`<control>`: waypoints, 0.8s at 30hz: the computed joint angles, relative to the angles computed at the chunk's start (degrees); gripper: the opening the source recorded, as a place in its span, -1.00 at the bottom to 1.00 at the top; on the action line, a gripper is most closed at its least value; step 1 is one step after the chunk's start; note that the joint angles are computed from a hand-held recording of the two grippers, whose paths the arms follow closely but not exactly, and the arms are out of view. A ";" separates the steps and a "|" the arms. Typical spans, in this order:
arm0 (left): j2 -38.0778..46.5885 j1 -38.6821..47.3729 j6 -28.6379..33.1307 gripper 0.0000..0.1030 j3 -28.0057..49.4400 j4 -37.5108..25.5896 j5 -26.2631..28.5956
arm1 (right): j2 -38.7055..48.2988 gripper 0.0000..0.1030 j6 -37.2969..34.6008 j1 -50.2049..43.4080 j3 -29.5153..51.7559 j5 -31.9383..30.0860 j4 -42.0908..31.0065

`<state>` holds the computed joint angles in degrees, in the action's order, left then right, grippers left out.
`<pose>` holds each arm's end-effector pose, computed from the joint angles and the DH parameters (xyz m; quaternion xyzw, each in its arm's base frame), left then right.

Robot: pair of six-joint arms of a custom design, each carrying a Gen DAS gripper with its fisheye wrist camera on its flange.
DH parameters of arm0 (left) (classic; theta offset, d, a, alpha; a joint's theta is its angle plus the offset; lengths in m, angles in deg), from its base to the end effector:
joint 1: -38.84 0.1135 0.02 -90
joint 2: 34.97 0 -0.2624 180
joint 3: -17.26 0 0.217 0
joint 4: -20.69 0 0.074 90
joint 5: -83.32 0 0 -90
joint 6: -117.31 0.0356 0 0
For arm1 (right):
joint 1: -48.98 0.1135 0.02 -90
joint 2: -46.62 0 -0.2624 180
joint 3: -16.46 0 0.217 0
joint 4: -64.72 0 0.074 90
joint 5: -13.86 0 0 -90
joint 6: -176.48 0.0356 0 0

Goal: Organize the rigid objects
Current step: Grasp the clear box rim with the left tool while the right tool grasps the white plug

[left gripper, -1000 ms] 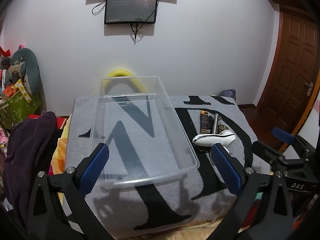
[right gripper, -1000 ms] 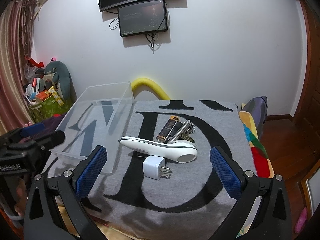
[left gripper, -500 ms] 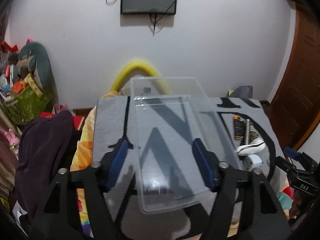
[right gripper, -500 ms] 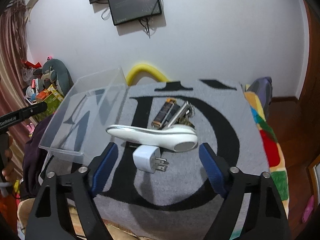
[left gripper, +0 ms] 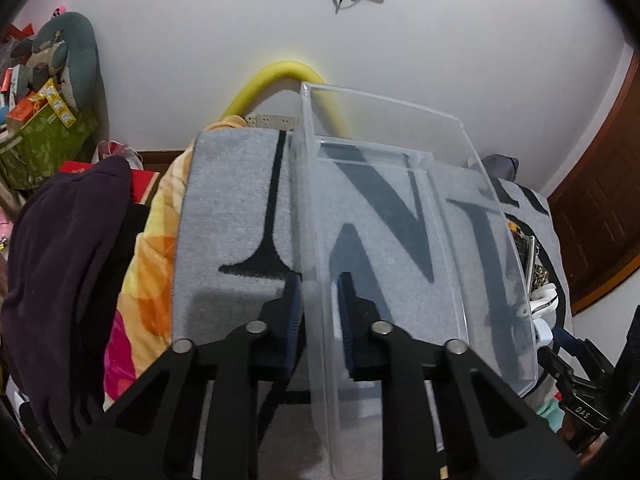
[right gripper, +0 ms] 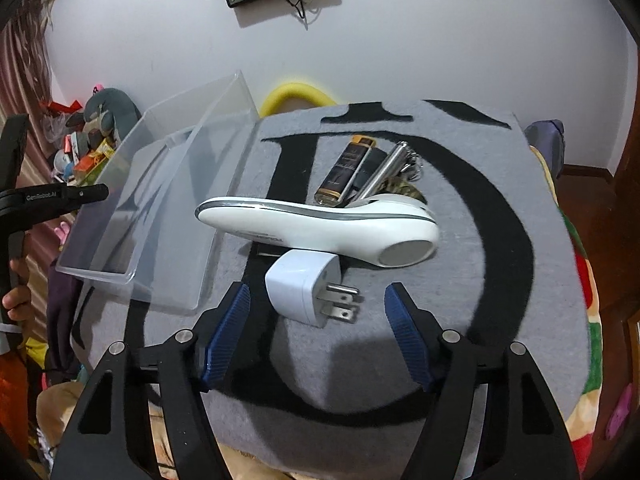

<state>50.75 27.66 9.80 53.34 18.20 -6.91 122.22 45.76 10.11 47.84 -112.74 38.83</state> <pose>0.2043 -0.0402 0.1233 -0.0529 0.9444 -0.0786 0.3148 0.1263 -0.0746 0.1199 -0.0693 0.9342 0.1327 0.3239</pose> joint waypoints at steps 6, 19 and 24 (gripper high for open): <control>2.89 -1.02 0.37 -0.86 0.90 1.65 -1.00 | 3.04 0.30 3.20 0.74 2.61 -0.81 0.03; 3.41 -1.41 0.74 -0.86 0.99 2.18 -2.20 | 3.53 -0.08 3.28 3.83 0.10 1.29 4.69; 3.47 -2.08 0.72 -0.86 1.06 2.15 -3.30 | 0.12 -0.08 -3.93 -1.89 0.96 -0.76 -2.54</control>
<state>54.22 25.58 10.52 54.40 20.35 -10.21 122.34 41.83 8.22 48.80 -113.50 36.29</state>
